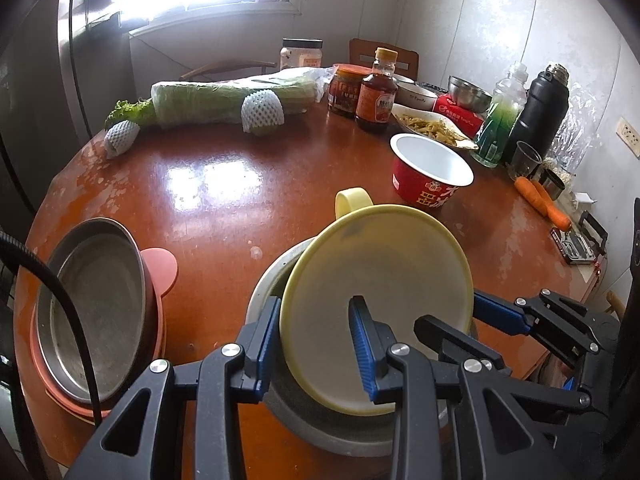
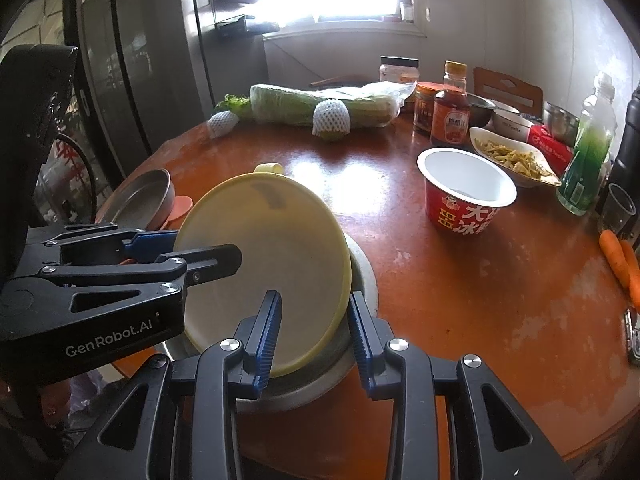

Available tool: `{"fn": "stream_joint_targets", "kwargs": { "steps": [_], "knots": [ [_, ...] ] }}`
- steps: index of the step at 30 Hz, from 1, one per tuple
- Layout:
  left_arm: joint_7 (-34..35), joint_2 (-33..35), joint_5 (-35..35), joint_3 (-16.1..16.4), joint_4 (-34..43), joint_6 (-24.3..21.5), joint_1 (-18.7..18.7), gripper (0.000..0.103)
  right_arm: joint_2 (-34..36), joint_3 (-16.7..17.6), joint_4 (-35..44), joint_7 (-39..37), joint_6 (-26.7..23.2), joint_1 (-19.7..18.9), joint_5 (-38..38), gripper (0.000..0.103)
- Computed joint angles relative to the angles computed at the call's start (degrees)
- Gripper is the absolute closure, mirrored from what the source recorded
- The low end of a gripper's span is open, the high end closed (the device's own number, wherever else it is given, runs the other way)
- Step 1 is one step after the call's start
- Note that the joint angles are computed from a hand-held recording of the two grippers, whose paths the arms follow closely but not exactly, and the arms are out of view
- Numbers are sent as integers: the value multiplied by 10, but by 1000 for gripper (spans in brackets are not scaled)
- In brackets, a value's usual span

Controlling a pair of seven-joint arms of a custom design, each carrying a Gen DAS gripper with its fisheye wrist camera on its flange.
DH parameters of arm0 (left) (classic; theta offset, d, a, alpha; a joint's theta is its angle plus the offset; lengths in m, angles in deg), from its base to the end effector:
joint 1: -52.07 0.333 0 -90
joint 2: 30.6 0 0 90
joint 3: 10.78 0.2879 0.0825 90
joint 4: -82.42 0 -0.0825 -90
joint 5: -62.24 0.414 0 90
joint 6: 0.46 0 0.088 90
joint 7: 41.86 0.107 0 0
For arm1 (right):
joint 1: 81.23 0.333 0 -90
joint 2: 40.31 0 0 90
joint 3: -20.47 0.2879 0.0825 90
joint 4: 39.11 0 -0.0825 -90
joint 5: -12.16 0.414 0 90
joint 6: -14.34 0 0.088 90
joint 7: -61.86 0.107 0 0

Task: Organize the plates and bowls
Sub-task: 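Lower the yellow bowl into the steel bowl and open the left tool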

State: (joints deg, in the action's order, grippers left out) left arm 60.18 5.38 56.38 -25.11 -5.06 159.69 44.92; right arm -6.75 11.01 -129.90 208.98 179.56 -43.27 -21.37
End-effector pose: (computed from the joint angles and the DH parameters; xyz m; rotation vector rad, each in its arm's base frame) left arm 0.7221 -0.2408 0.3353 -1.5037 2.2795 -0.8817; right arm 0.6309 0.4020 0.3323 -1.7781 1.6459 -0.5665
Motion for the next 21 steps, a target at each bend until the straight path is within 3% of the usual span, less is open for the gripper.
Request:
{"fn": "stream_joint_targets", "kwargs": {
  "steps": [21],
  "knots": [
    [-1,-1,5,2,-9,10,2,69,14,-5,14,-1,1,4,3,64]
  ]
}}
